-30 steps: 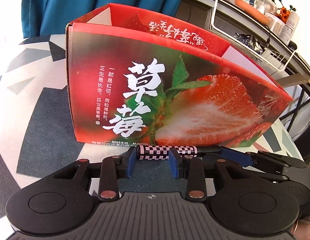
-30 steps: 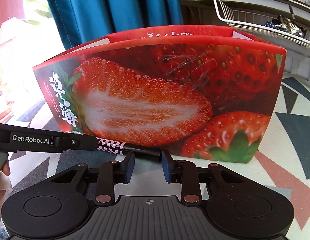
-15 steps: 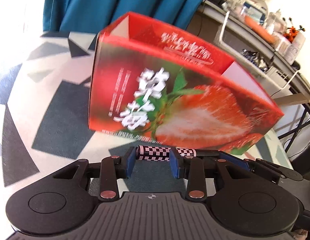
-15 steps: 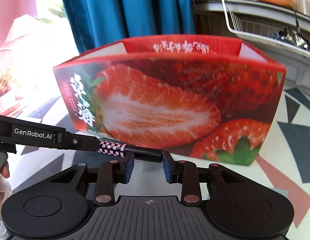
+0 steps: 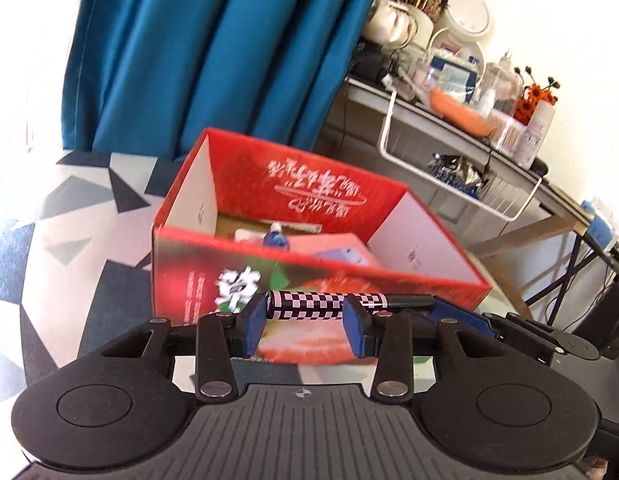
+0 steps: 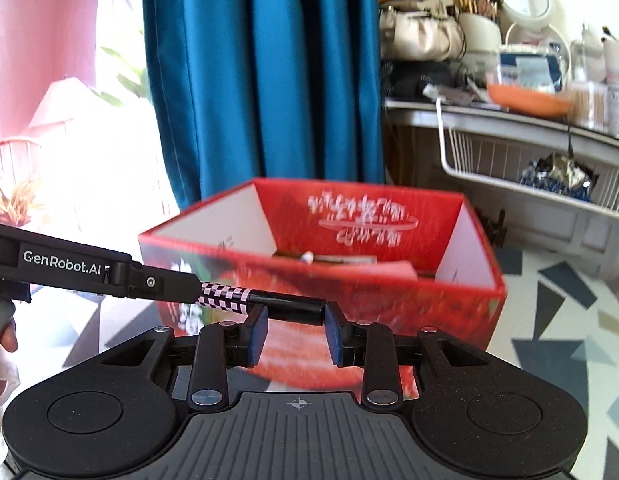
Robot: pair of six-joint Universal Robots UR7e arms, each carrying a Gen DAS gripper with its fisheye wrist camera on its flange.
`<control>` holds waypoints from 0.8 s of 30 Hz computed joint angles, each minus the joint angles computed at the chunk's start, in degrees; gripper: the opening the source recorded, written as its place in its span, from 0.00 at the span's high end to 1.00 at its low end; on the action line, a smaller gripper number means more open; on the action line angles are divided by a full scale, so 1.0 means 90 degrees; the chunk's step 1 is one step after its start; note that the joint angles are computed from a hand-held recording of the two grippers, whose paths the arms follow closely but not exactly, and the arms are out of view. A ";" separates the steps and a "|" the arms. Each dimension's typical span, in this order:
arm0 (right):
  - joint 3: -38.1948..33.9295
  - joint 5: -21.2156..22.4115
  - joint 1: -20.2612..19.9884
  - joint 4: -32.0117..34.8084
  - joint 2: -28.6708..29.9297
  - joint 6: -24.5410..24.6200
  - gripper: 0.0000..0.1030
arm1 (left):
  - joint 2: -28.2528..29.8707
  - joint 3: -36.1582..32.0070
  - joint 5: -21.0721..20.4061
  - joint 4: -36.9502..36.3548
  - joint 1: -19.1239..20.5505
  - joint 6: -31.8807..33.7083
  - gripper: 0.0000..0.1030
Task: Organize rigid objects
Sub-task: 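Lift the pink-checkered marker with both tools and lower it into the red box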
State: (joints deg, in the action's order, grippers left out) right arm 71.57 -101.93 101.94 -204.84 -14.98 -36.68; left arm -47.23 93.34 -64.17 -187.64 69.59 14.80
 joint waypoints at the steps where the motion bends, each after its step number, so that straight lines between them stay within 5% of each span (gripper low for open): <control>1: -0.0037 0.0015 0.0010 -0.0039 0.0006 -0.0039 0.71 | 0.0011 -0.0027 -0.0024 -0.0028 -0.0017 0.0054 0.58; 12: -0.1056 -0.0041 0.0004 0.0490 0.0183 -0.0045 0.69 | 0.0460 -0.1086 -0.0172 0.0842 -0.0081 0.0072 0.59; 24: -0.2037 -0.0419 -0.0167 0.1508 0.0524 0.0543 0.62 | 0.1176 -0.2456 -0.0002 0.2306 0.0022 -0.0002 0.59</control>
State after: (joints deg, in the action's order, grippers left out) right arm 53.23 -105.70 100.43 -191.27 -10.26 -31.79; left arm -36.64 71.23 -64.19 -166.88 69.79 14.78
